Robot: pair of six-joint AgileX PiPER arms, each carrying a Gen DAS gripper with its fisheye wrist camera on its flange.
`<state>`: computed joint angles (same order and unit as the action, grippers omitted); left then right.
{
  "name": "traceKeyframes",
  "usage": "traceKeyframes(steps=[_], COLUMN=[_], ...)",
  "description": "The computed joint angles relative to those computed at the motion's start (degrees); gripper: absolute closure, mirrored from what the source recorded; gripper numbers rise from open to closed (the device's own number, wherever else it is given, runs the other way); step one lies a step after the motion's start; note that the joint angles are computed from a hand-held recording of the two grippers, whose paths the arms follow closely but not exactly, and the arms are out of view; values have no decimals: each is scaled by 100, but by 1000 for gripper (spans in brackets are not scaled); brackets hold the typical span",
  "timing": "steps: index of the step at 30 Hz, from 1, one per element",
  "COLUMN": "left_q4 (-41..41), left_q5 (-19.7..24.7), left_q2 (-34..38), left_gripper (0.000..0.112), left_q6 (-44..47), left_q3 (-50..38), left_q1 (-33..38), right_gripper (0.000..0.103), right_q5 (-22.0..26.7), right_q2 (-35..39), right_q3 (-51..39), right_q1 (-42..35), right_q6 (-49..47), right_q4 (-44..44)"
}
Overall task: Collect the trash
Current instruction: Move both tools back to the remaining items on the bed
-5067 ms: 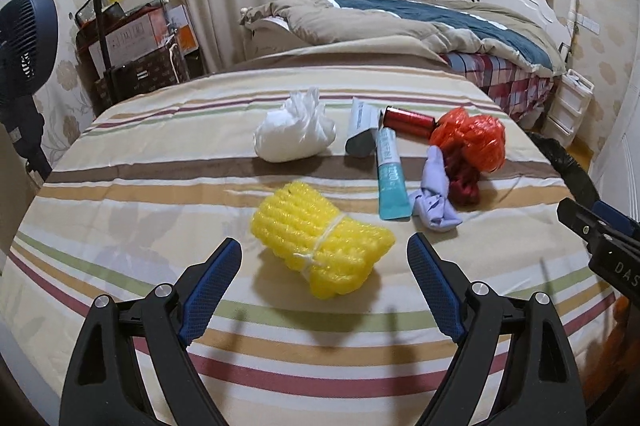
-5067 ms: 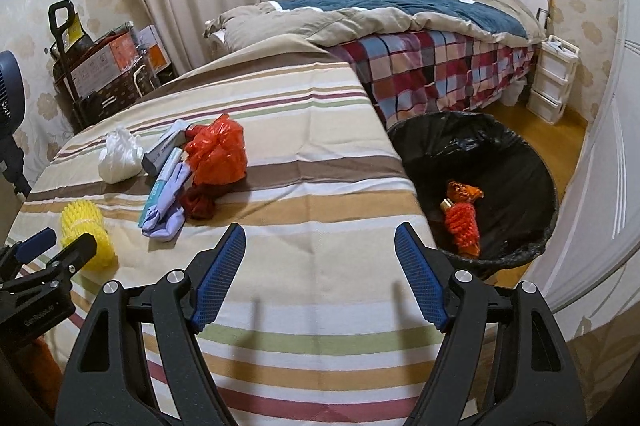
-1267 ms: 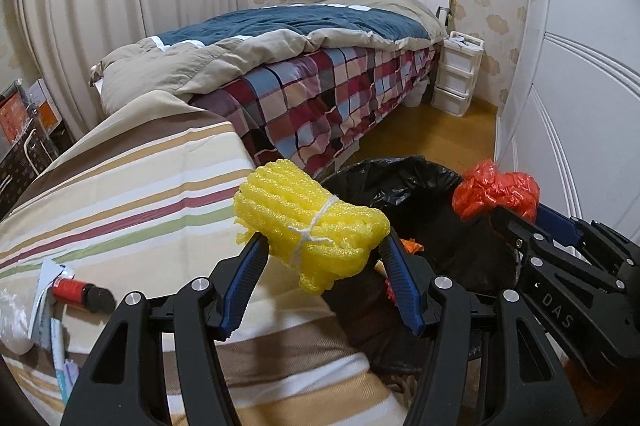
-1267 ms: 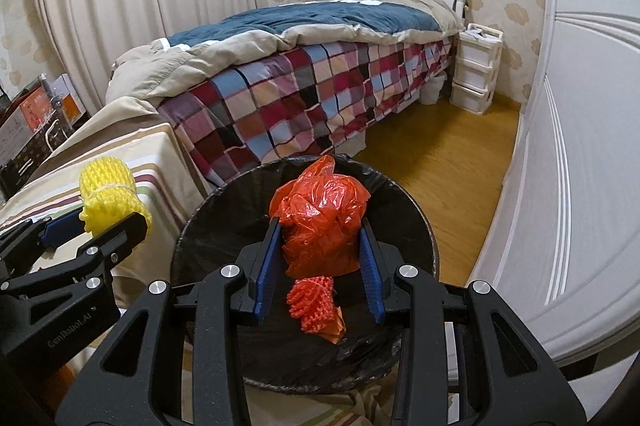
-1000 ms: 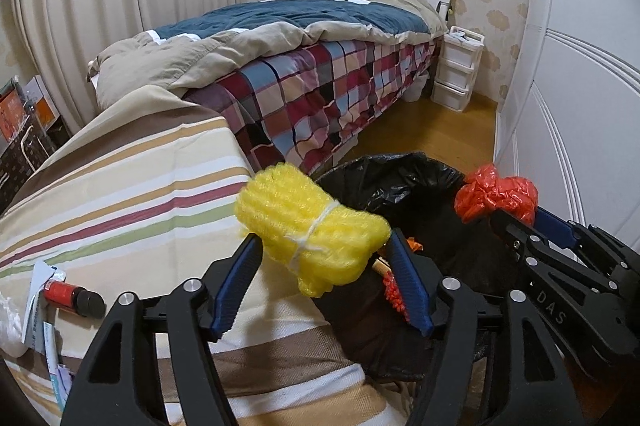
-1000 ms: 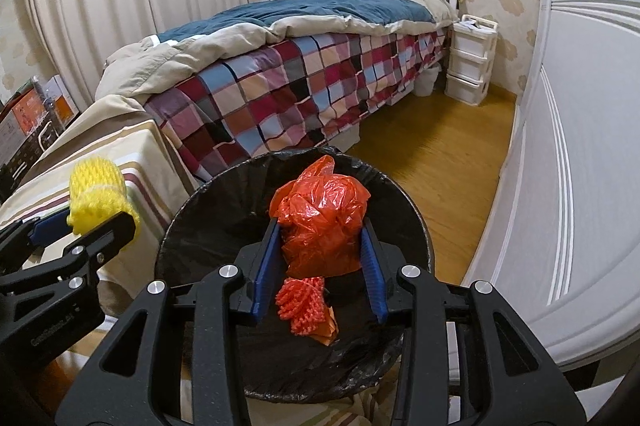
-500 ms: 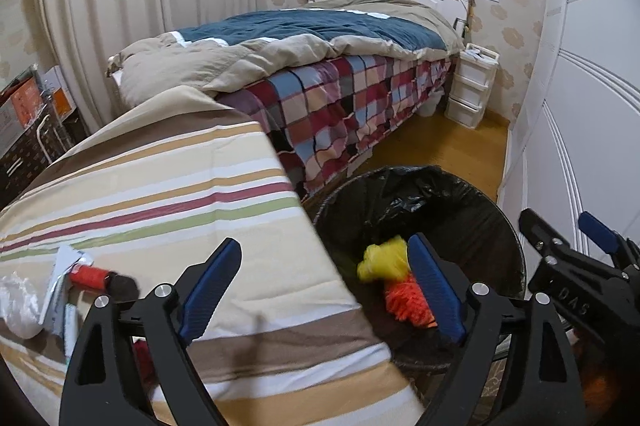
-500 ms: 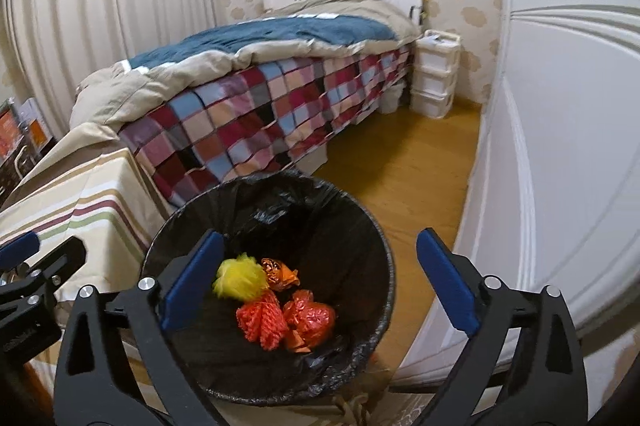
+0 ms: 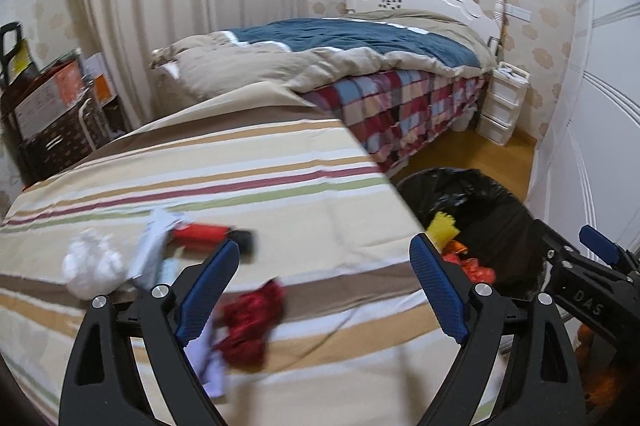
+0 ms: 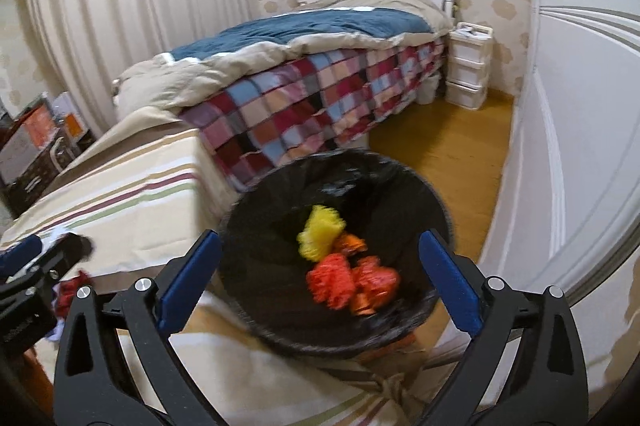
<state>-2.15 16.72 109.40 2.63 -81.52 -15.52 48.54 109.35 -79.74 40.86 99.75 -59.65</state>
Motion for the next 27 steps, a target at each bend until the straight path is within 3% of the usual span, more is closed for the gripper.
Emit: traceKeyframes(steps=[16, 23, 27], left_q4=[-1053, -1446, -1597], left_q5=[-280, -389, -305], left_q2=[-728, -722, -592], left_gripper=[26, 26, 26], left_q6=[1151, 1630, 1779], left_q3=[1188, 1367, 1255], left_q1=[1584, 2096, 2327], right_gripper=[6, 6, 7], right_q5=[206, 798, 1448], right_q2=[1538, 2576, 3345], right_q3=[-2659, -4522, -5975], right_q1=[777, 969, 964], right_q6=[-2183, -3450, -4196], right_q4=[1321, 1991, 2460])
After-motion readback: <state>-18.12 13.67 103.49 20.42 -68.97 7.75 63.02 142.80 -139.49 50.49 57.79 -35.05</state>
